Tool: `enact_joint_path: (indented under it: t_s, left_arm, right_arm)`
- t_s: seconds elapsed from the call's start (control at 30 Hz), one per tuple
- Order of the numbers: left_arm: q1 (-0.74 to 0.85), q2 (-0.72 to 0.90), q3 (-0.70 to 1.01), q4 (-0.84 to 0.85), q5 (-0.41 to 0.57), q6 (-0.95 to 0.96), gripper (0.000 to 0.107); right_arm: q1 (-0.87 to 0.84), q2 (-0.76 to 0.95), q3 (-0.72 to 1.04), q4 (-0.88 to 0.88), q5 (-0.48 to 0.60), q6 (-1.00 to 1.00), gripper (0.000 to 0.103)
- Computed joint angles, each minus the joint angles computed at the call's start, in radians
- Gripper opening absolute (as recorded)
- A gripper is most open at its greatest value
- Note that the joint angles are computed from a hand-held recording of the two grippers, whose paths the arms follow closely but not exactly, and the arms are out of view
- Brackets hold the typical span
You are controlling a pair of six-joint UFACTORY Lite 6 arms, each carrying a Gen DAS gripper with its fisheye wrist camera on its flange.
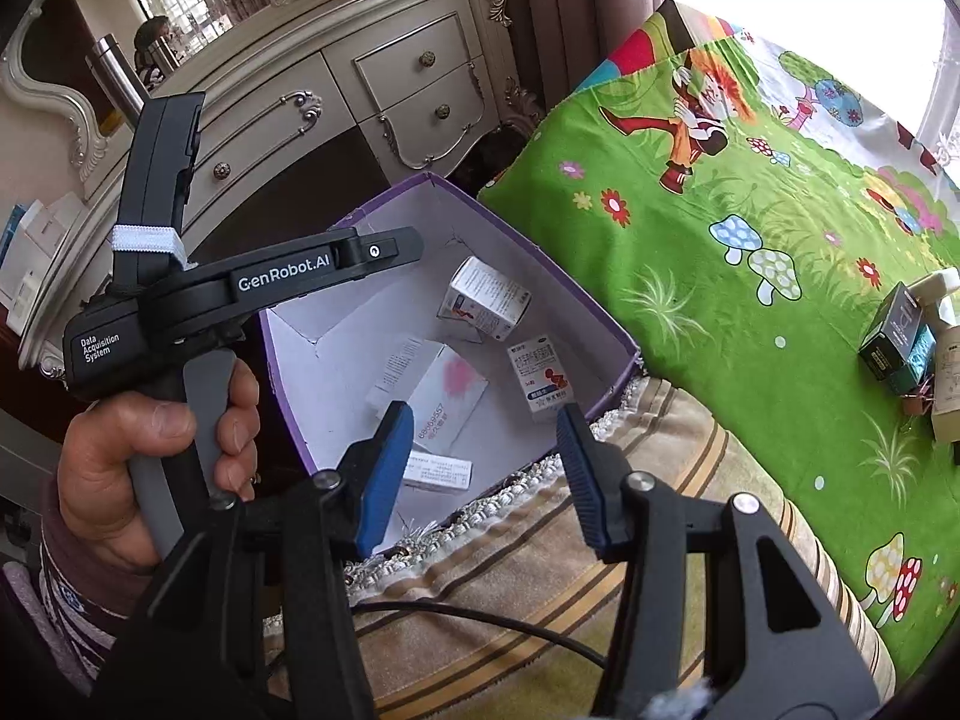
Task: Organize rigid objects
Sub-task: 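Carry both boxes to the purple-rimmed box and open both tools to drop them, then move both tools back toward the remaining boxes on the table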
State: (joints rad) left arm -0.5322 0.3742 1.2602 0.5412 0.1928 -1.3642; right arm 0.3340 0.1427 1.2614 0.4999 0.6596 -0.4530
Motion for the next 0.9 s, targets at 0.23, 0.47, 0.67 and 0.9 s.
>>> enact_joint_path:
  t_s: [0.23,0.47,0.67,0.9]
  left_arm:
    - [-0.032,0.056,0.086,-0.055,0.047,0.065,0.053]
    - [-0.077,0.171,0.264,-0.16,0.127,0.192,0.053]
    - [-0.126,0.315,0.48,-0.24,0.223,0.295,0.053]
    - [-0.175,0.551,0.872,-0.314,0.396,0.41,0.053]
  right_arm:
    - [-0.075,-0.012,-0.022,0.047,0.0,-0.059,0.054]
    - [-0.171,-0.028,-0.044,0.114,0.008,-0.147,0.054]
    - [-0.296,-0.008,-0.041,0.186,0.033,-0.238,0.054]
    - [-0.455,0.056,0.03,0.247,0.074,-0.316,0.054]
